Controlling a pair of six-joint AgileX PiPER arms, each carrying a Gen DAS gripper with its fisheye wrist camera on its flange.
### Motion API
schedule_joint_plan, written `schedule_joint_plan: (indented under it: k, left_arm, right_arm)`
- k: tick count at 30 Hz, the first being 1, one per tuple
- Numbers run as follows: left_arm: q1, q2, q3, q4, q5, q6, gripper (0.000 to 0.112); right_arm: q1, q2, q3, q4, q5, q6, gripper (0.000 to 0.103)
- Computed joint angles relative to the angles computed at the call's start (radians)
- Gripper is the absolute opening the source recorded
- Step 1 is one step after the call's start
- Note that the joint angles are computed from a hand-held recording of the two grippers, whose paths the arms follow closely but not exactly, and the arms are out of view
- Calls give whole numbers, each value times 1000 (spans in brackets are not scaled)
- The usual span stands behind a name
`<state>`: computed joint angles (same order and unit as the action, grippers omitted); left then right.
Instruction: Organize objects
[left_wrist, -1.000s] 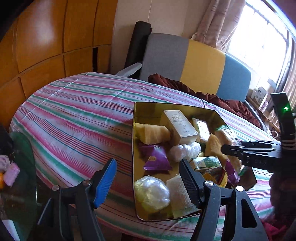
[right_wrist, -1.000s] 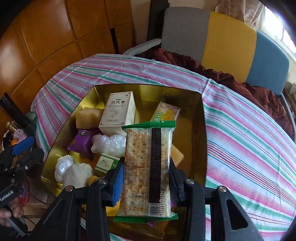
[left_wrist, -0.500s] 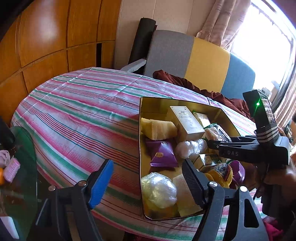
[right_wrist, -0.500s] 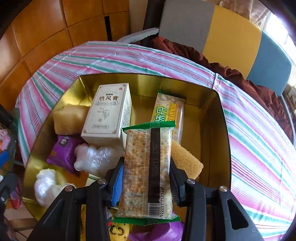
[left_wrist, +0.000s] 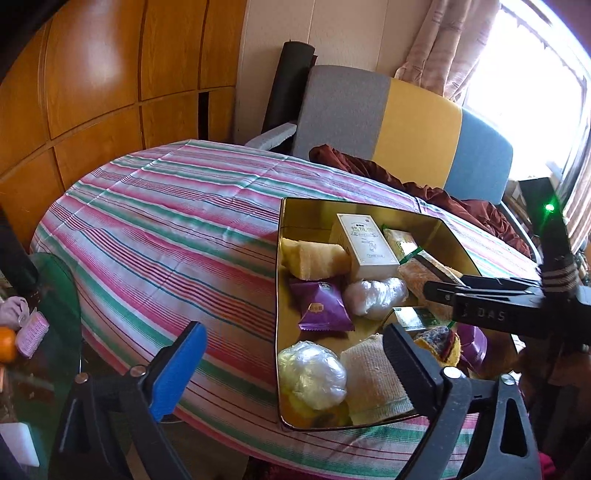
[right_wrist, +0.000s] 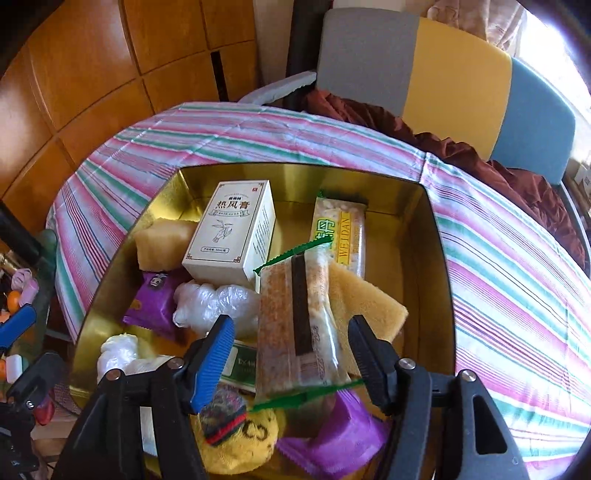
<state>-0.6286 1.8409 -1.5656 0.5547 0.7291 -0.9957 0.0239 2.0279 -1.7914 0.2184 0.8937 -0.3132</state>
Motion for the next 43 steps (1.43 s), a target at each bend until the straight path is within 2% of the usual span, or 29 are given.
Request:
schedule_joint_plan:
  k: [6,14,19,22,43]
  left_arm:
    - [-41,23,-60,49,93,-41,103]
    - [-117,35,-89,181,166,-153,103]
    - [-138,41,-102,195,189,-178,103]
    - [-136,31,-83,175,160,-179,103]
    - [-134,23,-56,183,129,-207,103]
  right_arm:
    - [-18,-125,170,23,-103,-15,65]
    - [-14,-300,409,-44,-275,61,65]
    - [-28,-397,530,-82,-357,129,65]
    - [-44,-433,574,-75,-385,132,65]
    - [-29,-437,589,-123,-392,178,65]
